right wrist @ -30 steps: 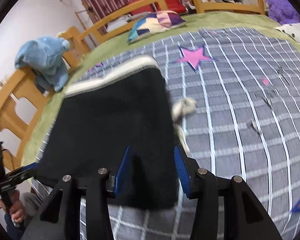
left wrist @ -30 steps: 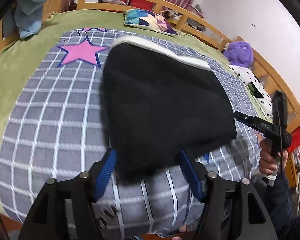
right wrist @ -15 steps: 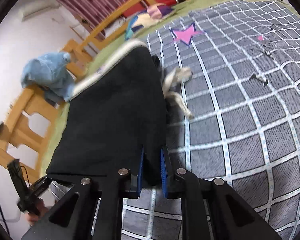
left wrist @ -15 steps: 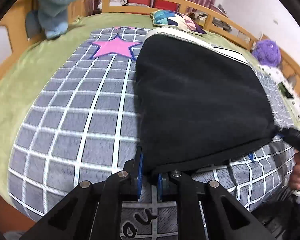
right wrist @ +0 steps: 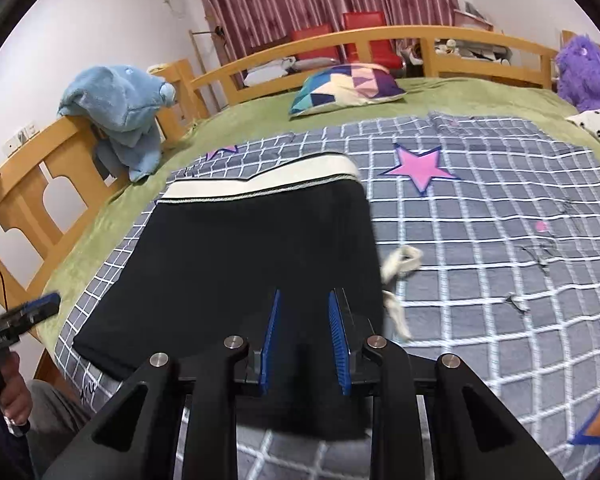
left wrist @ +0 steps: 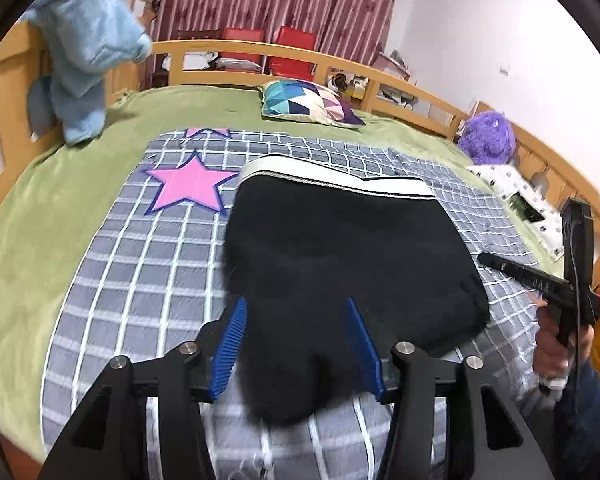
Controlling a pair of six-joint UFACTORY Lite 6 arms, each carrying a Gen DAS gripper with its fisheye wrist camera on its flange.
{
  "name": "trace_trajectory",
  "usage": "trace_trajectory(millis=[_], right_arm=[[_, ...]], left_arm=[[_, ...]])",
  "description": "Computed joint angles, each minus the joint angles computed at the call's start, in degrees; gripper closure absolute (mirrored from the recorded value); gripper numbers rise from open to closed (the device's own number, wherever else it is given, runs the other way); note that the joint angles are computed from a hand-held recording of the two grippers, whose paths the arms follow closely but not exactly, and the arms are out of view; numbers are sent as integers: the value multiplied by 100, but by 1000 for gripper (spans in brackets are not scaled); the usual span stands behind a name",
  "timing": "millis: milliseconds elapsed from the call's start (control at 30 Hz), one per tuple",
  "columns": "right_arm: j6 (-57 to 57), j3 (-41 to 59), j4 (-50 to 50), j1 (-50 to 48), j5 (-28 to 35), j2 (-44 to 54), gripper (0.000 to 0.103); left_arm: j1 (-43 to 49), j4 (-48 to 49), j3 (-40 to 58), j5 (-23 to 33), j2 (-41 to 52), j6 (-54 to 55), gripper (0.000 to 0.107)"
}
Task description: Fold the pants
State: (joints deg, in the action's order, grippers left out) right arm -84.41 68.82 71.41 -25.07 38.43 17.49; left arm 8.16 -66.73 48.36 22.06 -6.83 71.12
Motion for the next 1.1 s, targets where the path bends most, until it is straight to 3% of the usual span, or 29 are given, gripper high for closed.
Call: trace_trajectory(millis=[67,100,167,233,367,500,667,733,767,833,867,900,967,1100], right_arm=[[82,91,-184,233,-366,346,78],[63,71,-198,357,-635,524,79],[-654,-219,328,270,-798,615,79],[-868,-409,238,270,-851,467,78],[132,15,-936,329,-700,488,79],[289,657,-691,460,-728,662,62],[1520,2697,-1492,1095,-1014,1773,62],[1922,3650,-1907,1329,-910,2385,62],[2140,4250,-2138,1401,-718,2819,62],[3016,5445,-2986,1616,-811,3791,64],[3408,6040,-3510,1688,-860,4270,65],[3609,6403,-3807,1734,-988,4609,65],[3673,6834,-3690,1663,-830,4909,64],[3905,7203,-3966,1687,-691,5112,65]], left_arm=[[-379,560,287,-504,700,-584,56],[-428,530,273,-470,1038,-522,56],[-367,-249,10,-524,1361,318,51],[-181,-548,-132,-278,1210,674,50],[206,394,751,643,1544,-564,51],[-267,1489,1990,320,2174,-1815,50],[-870,2812,4314,216,3596,-3324,49],[-912,2572,5336,592,4275,-3090,46],[-993,2645,5936,668,4730,-3150,40],[-1093,3510,7135,597,5810,-3920,47],[-1129,3978,7735,692,6358,-4416,57],[-1090,4205,8301,969,6800,-4734,60],[-947,3941,8715,1255,7133,-4649,60],[-1029,4174,8246,974,6839,-4675,60]])
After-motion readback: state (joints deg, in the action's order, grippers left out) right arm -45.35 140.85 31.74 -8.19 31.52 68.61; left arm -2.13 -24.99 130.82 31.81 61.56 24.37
